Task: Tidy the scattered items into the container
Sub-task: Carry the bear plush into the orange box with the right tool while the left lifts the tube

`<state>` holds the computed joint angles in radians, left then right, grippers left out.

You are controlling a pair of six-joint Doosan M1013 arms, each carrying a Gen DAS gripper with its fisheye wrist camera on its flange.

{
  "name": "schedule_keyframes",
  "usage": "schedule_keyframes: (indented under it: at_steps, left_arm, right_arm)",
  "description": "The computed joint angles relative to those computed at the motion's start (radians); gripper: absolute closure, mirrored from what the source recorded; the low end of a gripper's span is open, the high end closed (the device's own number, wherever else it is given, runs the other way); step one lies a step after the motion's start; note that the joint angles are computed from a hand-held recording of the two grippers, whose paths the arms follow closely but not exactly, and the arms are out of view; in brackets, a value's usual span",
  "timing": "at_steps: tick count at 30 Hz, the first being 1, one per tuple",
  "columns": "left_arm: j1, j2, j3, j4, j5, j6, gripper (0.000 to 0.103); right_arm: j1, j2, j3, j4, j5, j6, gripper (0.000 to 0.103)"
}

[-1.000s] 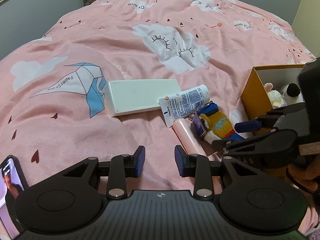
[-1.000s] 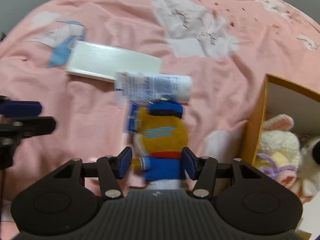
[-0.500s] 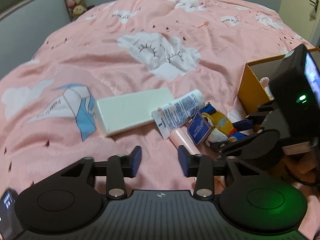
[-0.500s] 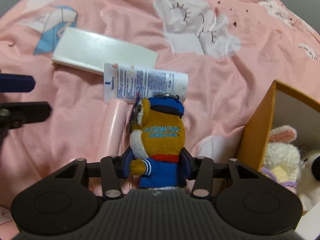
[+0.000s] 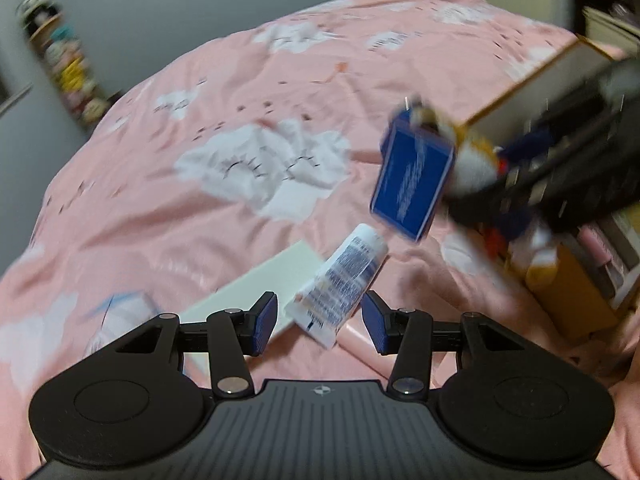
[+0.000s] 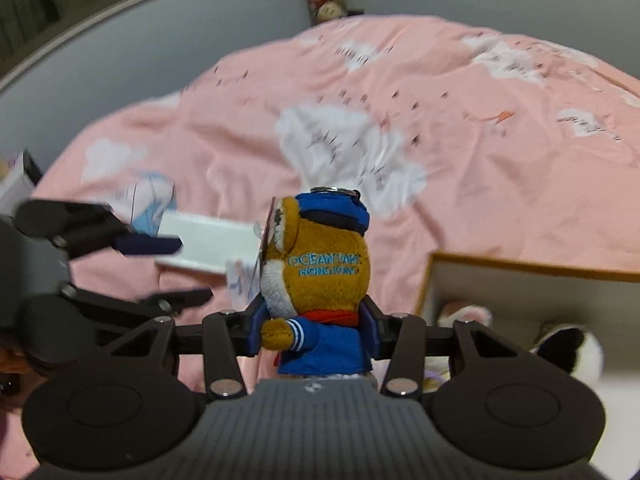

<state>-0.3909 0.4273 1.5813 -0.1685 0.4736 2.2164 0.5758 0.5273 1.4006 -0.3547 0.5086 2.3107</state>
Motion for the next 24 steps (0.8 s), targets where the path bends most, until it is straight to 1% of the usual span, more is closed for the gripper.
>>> schedule_keyframes:
  at_steps: [3, 5, 7, 13, 15, 17, 18, 19, 20, 22, 23, 24]
  left_arm:
    - [-0.005, 0.032, -0.033, -0.006, 0.026, 0.082, 0.048]
    - [-0.008, 0.057, -0.059, -0.002, 0.042, 0.131, 0.045]
    - [-0.010, 0.086, -0.092, 0.010, 0.073, 0.162, 0.044]
    - [-0.017, 0.164, -0.179, 0.100, 0.166, 0.142, 0.044]
    - [-0.018, 0.185, -0.206, 0.106, 0.205, 0.140, 0.045]
    - [-0.014, 0.197, -0.226, 0.071, 0.240, 0.167, 0.045]
    - [-0.013, 0.202, -0.233, 0.056, 0.252, 0.176, 0.045]
    - [-0.014, 0.204, -0.237, 0.048, 0.265, 0.178, 0.051]
    - [-0.015, 0.206, -0.240, 0.043, 0.276, 0.177, 0.054]
    - [-0.022, 0.203, -0.235, 0.063, 0.268, 0.166, 0.057]
    - [-0.025, 0.200, -0.232, 0.070, 0.266, 0.166, 0.062]
    - [-0.026, 0.196, -0.229, 0.070, 0.265, 0.169, 0.064]
  right_arm:
    - [-0.004, -0.020, 0.021, -0.061, -0.017, 0.075, 0.054]
    - [-0.007, -0.028, 0.031, -0.096, -0.017, 0.116, 0.054]
    - [-0.008, -0.035, 0.040, -0.138, -0.012, 0.164, 0.054]
    - [-0.021, -0.056, 0.074, -0.181, 0.002, 0.236, 0.054]
    - [-0.024, -0.062, 0.085, -0.203, 0.006, 0.268, 0.054]
    - [-0.028, -0.069, 0.096, -0.216, 0.006, 0.291, 0.054]
    - [-0.030, -0.072, 0.100, -0.221, 0.006, 0.301, 0.054]
    - [-0.032, -0.075, 0.105, -0.224, 0.004, 0.310, 0.054]
    - [-0.034, -0.078, 0.111, -0.226, 0.001, 0.320, 0.054]
    - [-0.037, -0.084, 0.121, -0.233, -0.005, 0.341, 0.054]
    - [-0.038, -0.087, 0.125, -0.241, -0.004, 0.353, 0.054]
    - [-0.039, -0.090, 0.131, -0.251, -0.004, 0.366, 0.054]
